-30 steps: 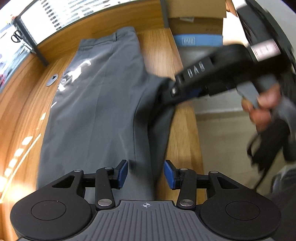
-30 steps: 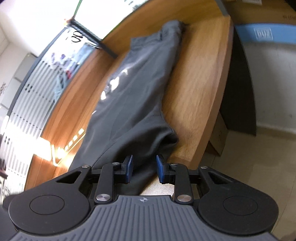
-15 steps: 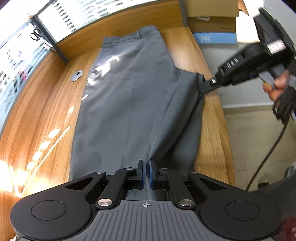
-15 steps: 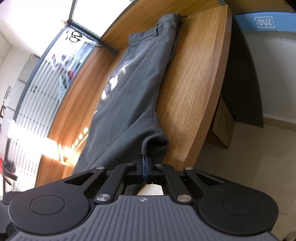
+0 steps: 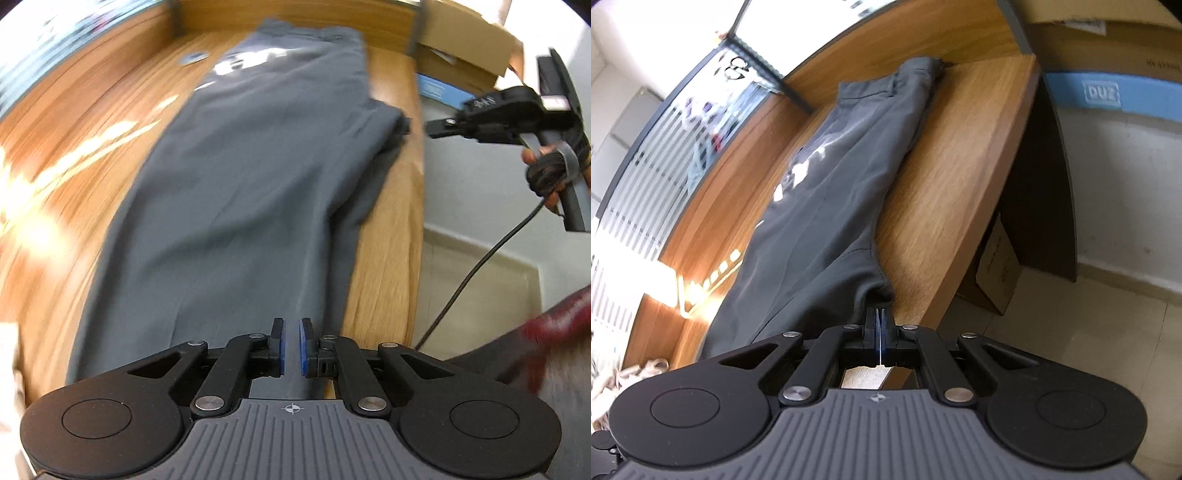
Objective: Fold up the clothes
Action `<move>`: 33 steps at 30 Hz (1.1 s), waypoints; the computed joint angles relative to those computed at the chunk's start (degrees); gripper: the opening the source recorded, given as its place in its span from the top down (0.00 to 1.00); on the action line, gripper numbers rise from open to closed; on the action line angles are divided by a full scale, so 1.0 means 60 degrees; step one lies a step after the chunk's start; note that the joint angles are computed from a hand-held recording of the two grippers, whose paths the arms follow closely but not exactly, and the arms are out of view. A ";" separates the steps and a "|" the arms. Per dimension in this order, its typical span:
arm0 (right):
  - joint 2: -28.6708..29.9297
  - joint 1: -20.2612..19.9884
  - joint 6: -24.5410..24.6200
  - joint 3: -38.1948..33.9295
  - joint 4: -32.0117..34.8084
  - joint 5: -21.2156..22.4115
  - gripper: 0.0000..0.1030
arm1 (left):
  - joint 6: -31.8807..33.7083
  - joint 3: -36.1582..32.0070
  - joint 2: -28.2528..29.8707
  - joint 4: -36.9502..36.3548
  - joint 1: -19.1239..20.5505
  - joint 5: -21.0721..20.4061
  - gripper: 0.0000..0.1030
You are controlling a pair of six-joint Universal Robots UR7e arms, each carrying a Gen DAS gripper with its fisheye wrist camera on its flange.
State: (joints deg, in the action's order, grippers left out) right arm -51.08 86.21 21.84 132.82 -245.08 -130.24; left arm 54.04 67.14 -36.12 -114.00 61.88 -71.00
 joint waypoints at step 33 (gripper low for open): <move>0.1989 0.4137 0.1944 -0.4013 0.7420 -0.2663 0.89 | -0.2480 -0.0543 -0.0875 -0.6597 0.3050 0.2409 0.35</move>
